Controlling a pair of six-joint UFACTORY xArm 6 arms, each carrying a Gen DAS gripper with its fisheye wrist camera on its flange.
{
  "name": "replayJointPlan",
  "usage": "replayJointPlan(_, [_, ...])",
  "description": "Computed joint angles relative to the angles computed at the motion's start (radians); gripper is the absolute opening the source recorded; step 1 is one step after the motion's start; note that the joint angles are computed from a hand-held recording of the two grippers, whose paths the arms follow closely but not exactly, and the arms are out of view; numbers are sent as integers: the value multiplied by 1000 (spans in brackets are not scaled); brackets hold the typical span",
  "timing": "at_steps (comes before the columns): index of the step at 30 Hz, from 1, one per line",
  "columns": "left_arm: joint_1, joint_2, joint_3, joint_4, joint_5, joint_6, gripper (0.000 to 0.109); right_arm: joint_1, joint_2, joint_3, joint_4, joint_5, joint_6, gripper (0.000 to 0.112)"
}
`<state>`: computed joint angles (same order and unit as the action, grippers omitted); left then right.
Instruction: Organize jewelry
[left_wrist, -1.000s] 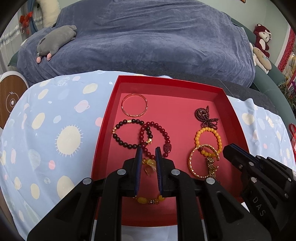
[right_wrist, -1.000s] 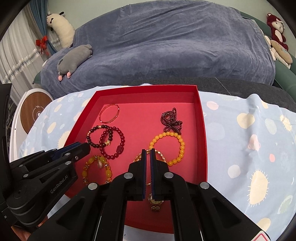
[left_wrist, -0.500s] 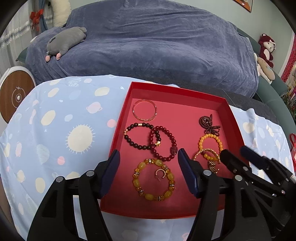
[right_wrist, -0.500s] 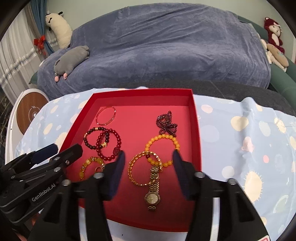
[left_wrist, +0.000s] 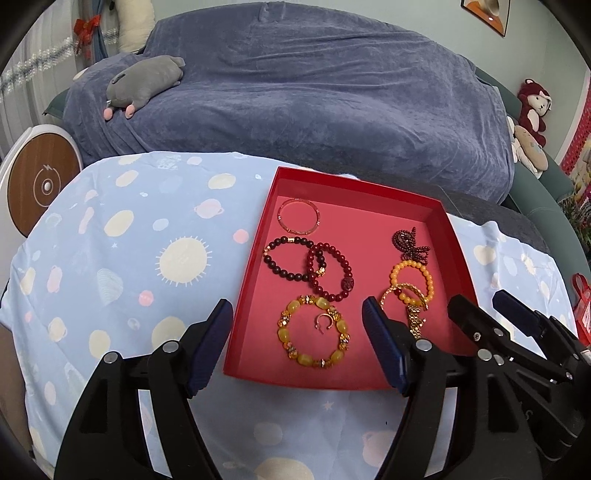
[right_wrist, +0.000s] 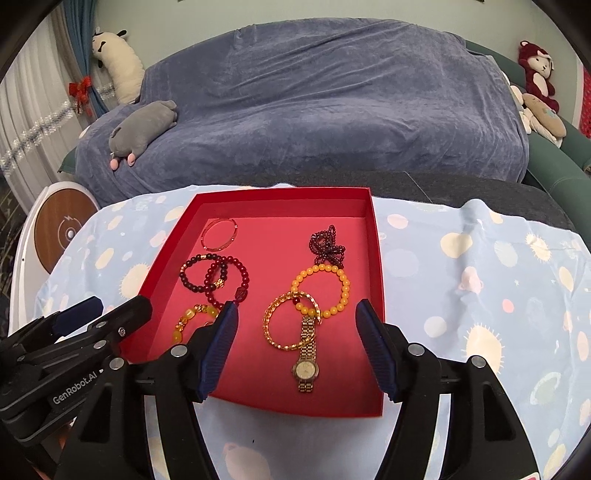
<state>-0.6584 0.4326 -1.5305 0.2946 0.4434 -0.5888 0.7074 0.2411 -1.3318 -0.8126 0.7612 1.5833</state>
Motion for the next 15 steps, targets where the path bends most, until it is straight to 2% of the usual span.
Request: replayJointPlan(15, [-22, -180, 216, 73, -56, -67, 76, 105, -119, 100, -38, 104, 118, 70])
